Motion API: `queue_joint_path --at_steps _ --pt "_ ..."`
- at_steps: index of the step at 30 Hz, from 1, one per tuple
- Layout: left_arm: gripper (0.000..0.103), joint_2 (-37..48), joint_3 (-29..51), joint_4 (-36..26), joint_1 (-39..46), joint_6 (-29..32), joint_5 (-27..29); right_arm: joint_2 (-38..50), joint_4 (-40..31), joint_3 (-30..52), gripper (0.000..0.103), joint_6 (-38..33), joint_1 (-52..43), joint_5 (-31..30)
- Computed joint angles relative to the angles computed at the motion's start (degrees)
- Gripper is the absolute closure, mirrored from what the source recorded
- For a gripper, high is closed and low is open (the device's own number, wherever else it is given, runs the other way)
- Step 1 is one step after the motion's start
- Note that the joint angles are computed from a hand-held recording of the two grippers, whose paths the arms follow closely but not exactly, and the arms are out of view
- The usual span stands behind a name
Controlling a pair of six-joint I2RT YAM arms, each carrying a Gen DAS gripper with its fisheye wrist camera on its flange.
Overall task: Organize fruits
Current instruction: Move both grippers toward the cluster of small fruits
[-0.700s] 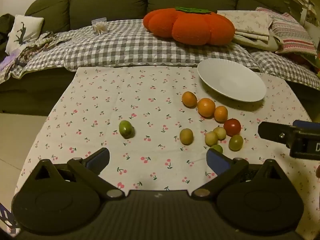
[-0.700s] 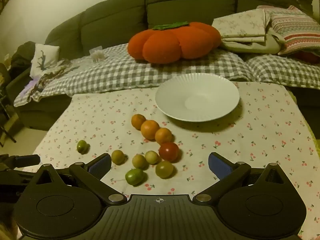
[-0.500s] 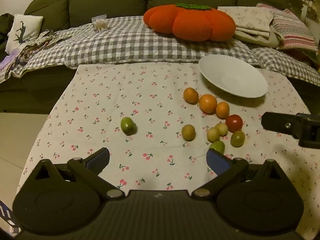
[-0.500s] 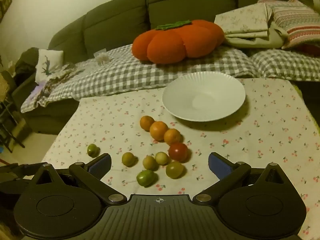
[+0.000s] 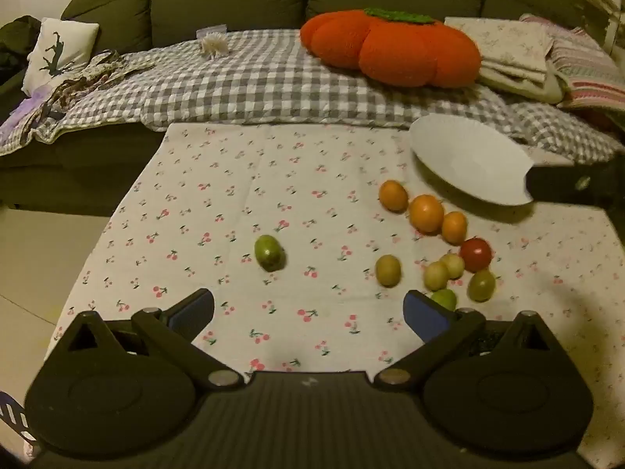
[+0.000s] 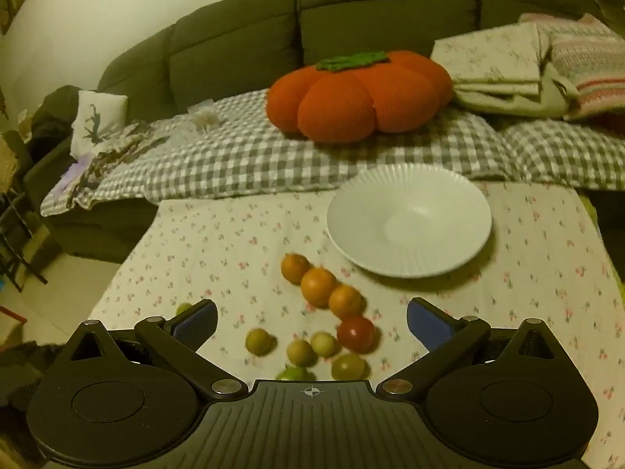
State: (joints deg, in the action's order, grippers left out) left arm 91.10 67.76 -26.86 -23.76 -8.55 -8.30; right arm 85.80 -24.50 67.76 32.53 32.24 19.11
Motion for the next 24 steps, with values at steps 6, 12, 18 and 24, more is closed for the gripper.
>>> queue_joint_path --at_steps 6,12,18,24 --pt "0.001 2.2 0.9 -0.2 0.7 -0.6 0.6 0.5 3.0 -1.9 0.0 -1.5 1.3 0.1" --pt "0.001 4.5 2.8 -0.2 0.5 -0.8 3.1 1.1 2.3 -3.8 0.0 -1.0 0.6 -0.4" --pt "0.001 6.5 3.4 0.7 0.8 -0.6 6.0 -0.8 3.6 -6.7 0.0 0.9 0.0 -1.9" --pt "0.002 7.5 2.1 3.9 -0.7 1.7 5.6 -2.0 3.0 -8.5 0.0 1.1 -2.9 -5.6"
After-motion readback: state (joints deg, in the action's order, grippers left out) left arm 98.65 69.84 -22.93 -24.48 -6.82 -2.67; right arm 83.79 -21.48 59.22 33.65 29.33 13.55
